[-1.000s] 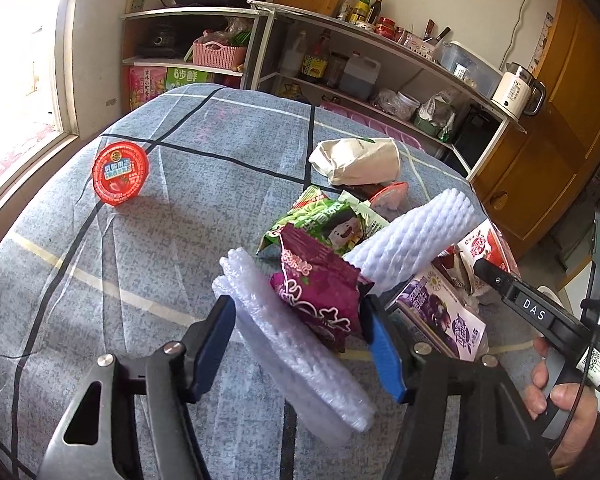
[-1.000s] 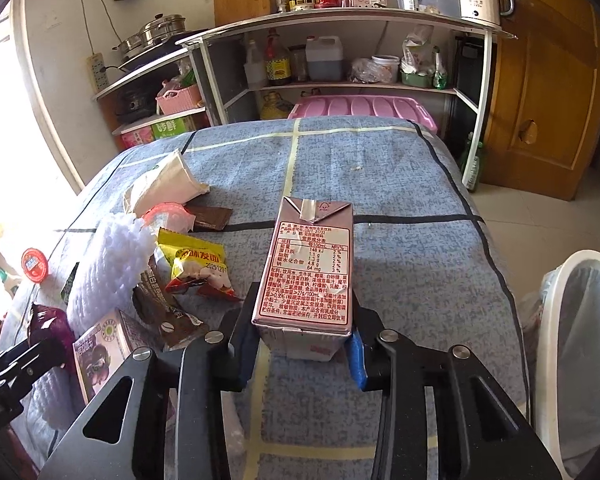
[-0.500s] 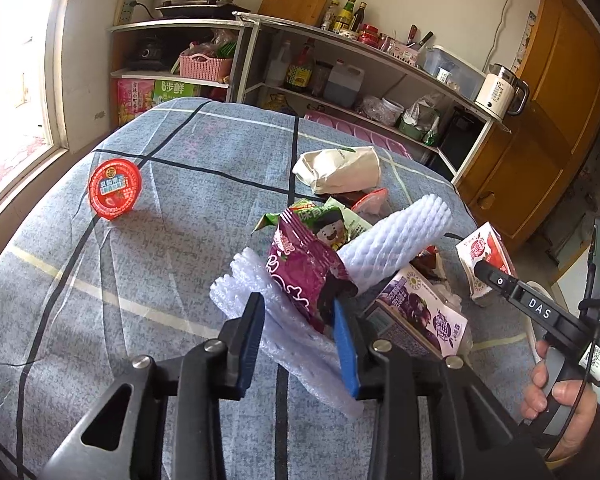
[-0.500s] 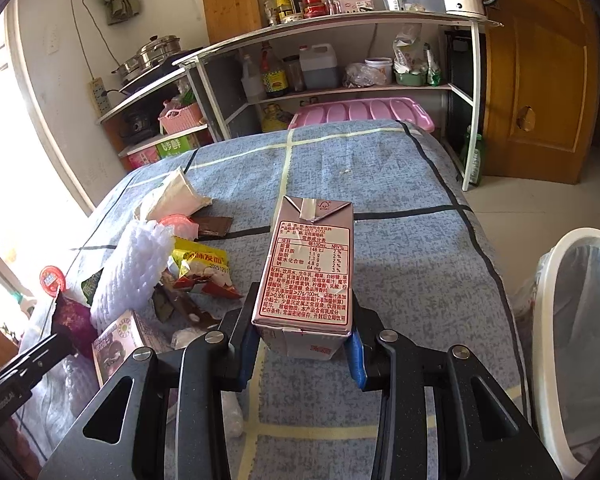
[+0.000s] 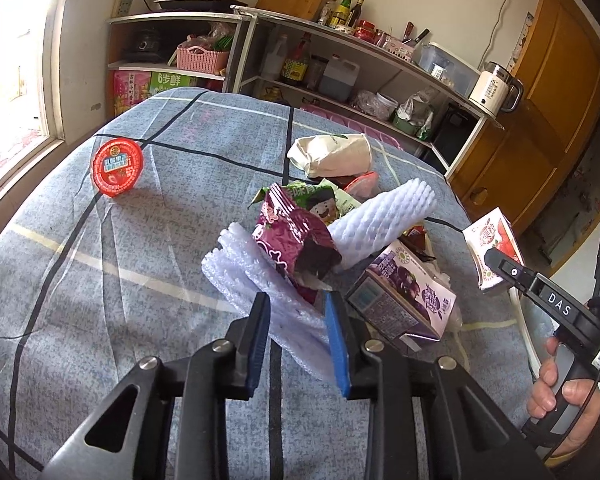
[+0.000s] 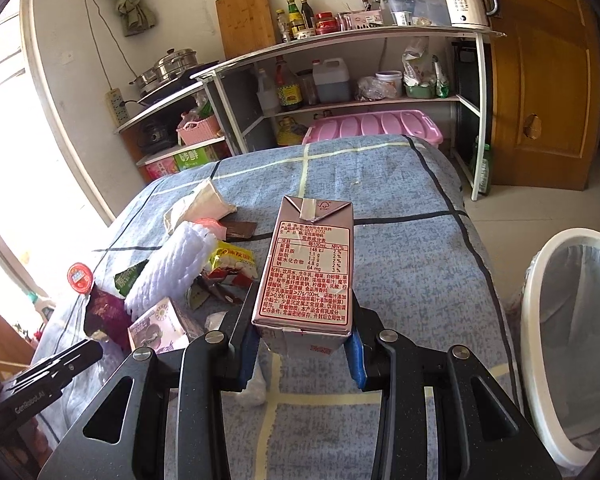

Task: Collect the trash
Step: 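Lift both held items and carry them over the white bin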

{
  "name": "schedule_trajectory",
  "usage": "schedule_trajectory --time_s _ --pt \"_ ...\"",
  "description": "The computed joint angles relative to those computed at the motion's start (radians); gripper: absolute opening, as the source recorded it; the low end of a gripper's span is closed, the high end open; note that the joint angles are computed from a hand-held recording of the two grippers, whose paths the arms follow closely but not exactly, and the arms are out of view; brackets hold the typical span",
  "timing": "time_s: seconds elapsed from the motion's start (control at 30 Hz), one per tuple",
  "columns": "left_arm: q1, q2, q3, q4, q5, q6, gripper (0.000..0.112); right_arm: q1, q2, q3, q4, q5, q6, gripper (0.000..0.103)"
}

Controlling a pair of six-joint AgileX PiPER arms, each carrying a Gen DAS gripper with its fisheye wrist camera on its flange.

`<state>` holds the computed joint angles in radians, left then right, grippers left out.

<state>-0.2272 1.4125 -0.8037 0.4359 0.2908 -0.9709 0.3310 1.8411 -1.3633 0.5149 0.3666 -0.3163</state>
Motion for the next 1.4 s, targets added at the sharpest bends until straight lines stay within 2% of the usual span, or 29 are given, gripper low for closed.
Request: schedule_trajectory --time_s 0.03,0.07,0.1,0.13,0.17,0.23,0.27,0.33,0.37,0.5,0.53,0.6,0.67,0.77,1.03,1.17,1.23,1.4 --pt "-0.007 0.010 -0.013 0.029 0.028 -0.046 0.030 0.002 -0.005 0.007 0.000 -0.005 -0.001 0.037" --pt "-0.008 0.024 -0.028 0.042 0.048 -0.069 0.035 0.003 -0.009 0.015 0.002 -0.010 -0.003 0.037" --pt "-0.003 0.040 -0.041 0.020 0.057 -0.053 0.047 0.001 -0.011 0.018 0.016 -0.009 -0.016 0.037" --pt "0.008 0.051 -0.048 -0.041 0.052 -0.001 0.053 0.000 -0.014 0.024 0.030 -0.009 -0.029 0.037" --pt "0.010 0.062 -0.053 -0.065 0.051 0.012 0.065 -0.001 -0.016 0.027 0.037 -0.012 -0.035 0.037" --pt "-0.011 0.084 -0.062 0.001 0.082 -0.065 0.069 0.000 -0.017 0.030 0.040 -0.015 -0.038 0.037" --pt "-0.025 0.096 -0.069 0.048 0.115 -0.124 0.069 -0.002 -0.020 0.032 0.048 -0.015 -0.046 0.037" --pt "-0.053 0.092 -0.055 0.177 0.142 -0.252 0.069 -0.006 -0.025 0.038 0.070 -0.015 -0.073 0.037" --pt "-0.058 0.090 -0.049 0.197 0.151 -0.280 0.069 -0.005 -0.026 0.039 0.074 -0.016 -0.081 0.037" --pt "-0.051 0.093 -0.056 0.167 0.153 -0.232 0.068 -0.001 -0.037 0.058 0.095 -0.025 -0.110 0.037" --pt "-0.050 0.098 -0.062 0.166 0.156 -0.218 0.065 -0.001 -0.041 0.063 0.104 -0.026 -0.119 0.037" --pt "-0.050 0.097 -0.065 0.167 0.167 -0.212 0.048 -0.001 -0.050 0.073 0.114 -0.030 -0.129 0.037" --pt "-0.031 0.085 -0.058 0.098 0.141 -0.146 0.037 -0.007 -0.058 0.080 0.138 -0.027 -0.154 0.037" --pt "-0.045 0.060 -0.038 0.122 0.143 -0.183 0.030 -0.016 -0.071 0.095 0.177 -0.022 -0.195 0.037" --pt "-0.162 -0.053 -0.016 0.285 0.246 -0.344 0.029 -0.051 -0.143 0.167 0.294 -0.008 -0.323 0.037" --pt "-0.236 -0.091 -0.050 0.305 0.291 -0.342 0.029 -0.089 -0.198 0.211 0.350 0.007 -0.390 0.037" --pt "-0.275 -0.084 -0.084 0.320 0.306 -0.342 0.029 -0.111 -0.228 0.232 0.353 0.010 -0.400 0.037" --pt "-0.344 -0.012 -0.203 0.298 0.290 -0.270 0.029 -0.190 -0.298 0.274 0.335 0.035 -0.410 0.037"
